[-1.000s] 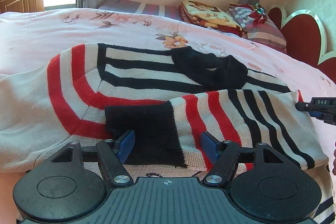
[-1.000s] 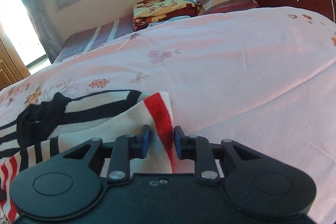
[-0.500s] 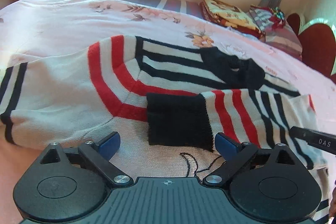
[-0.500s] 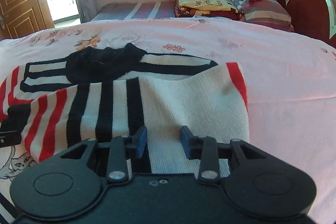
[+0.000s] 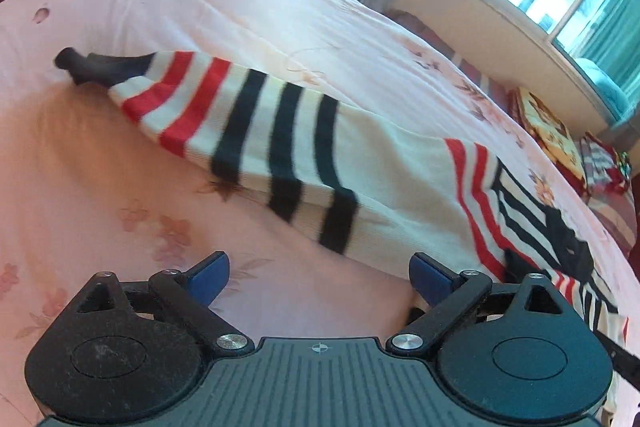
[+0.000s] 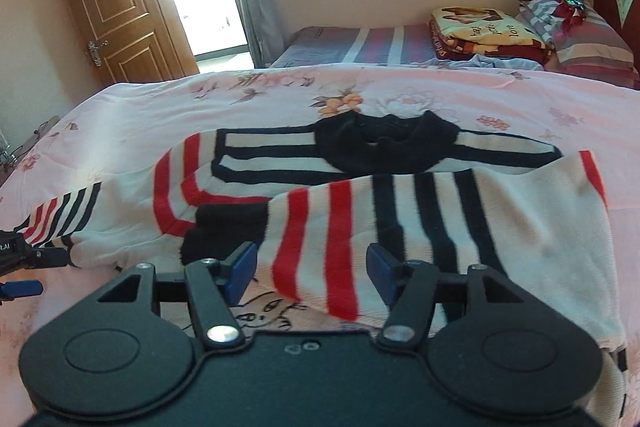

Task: Fold small clothes

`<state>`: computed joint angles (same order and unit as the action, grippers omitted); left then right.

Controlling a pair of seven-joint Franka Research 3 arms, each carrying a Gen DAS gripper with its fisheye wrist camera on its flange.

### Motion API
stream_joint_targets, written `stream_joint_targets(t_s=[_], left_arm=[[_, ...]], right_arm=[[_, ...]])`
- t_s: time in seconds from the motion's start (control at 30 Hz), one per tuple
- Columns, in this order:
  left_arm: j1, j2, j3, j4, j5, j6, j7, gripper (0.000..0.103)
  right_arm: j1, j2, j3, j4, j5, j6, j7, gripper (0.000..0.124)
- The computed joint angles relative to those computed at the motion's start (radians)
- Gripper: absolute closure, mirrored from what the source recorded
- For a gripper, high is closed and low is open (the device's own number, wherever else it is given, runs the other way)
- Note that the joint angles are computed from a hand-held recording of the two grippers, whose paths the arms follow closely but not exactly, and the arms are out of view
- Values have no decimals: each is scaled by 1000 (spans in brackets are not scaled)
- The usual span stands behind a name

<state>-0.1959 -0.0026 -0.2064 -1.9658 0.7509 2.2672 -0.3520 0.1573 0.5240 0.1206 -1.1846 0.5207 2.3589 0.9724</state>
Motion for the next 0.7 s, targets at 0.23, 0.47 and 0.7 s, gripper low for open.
stream_joint_targets(t_s=[0.23,0.47,0.7], left_arm=[[89,-129,25,-222,78,190,-246,27],[189,-104,38,-243,252,327,-425,36],[195,-56,49,-194,257,306,-361,95]], right_arm=[[42,-32,3,-61,-17,29,12,63],[88,-2,-11,-35,-78,58,77,63],[136,63,-37,33,-178,100,171,63]])
